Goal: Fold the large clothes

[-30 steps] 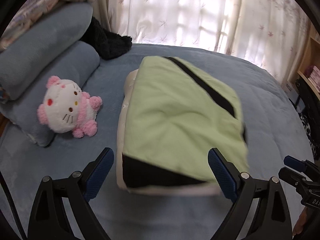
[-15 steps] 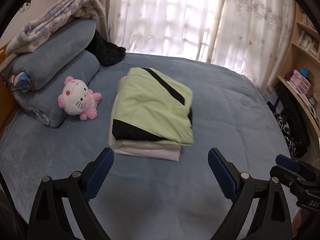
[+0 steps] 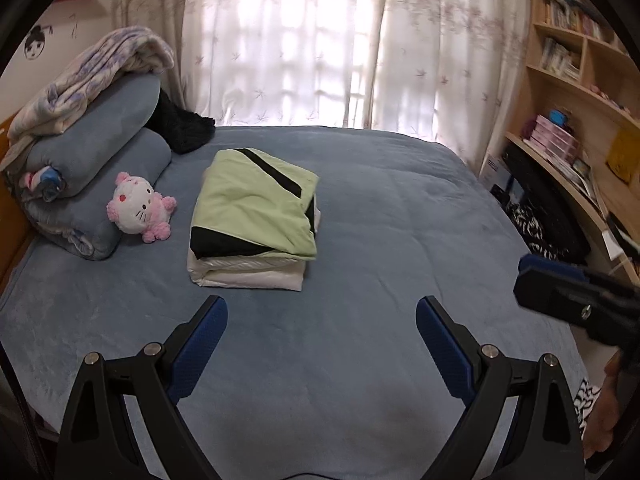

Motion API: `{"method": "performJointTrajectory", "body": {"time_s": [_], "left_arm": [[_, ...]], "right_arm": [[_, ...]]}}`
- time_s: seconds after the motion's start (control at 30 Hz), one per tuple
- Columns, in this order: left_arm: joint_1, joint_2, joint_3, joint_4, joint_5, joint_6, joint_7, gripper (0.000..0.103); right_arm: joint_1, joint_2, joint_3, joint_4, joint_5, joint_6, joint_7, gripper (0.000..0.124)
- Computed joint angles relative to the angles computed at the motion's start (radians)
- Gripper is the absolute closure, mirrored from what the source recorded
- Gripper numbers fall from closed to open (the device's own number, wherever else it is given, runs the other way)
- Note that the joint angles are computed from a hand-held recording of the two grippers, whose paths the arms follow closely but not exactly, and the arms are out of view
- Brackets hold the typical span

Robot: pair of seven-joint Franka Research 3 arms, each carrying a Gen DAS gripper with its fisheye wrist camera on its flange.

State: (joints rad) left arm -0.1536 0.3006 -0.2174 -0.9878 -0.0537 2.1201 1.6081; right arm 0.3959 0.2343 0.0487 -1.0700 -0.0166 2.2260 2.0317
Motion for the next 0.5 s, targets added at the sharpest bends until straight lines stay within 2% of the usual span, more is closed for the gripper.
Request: {"method": "performJointTrajectory", "body": {"time_s": [0.17, 0.33, 0.5], "left_arm": [[0.004, -0.122, -0.008, -0.148, -0.041, 0.012, 0.005, 0.008], [0.002, -0.265, -0.004, -0.322, -0.126, 0.014, 0.069, 0.008], [-0.017, -0.364, 0.021, -0.413, -0.196, -0.042, 0.116, 0.008]], "right_arm": [[-0.006, -0.118, 0.017, -0.139, 0.025, 0.075, -0.012, 0.061], [-0.031, -0.248, 0.04, -0.313, 0.08, 0.137, -0.035, 0.061], [-0.054, -0.373, 0.049, -0.501, 0.177, 0.186, -0.071, 0.061]]}}
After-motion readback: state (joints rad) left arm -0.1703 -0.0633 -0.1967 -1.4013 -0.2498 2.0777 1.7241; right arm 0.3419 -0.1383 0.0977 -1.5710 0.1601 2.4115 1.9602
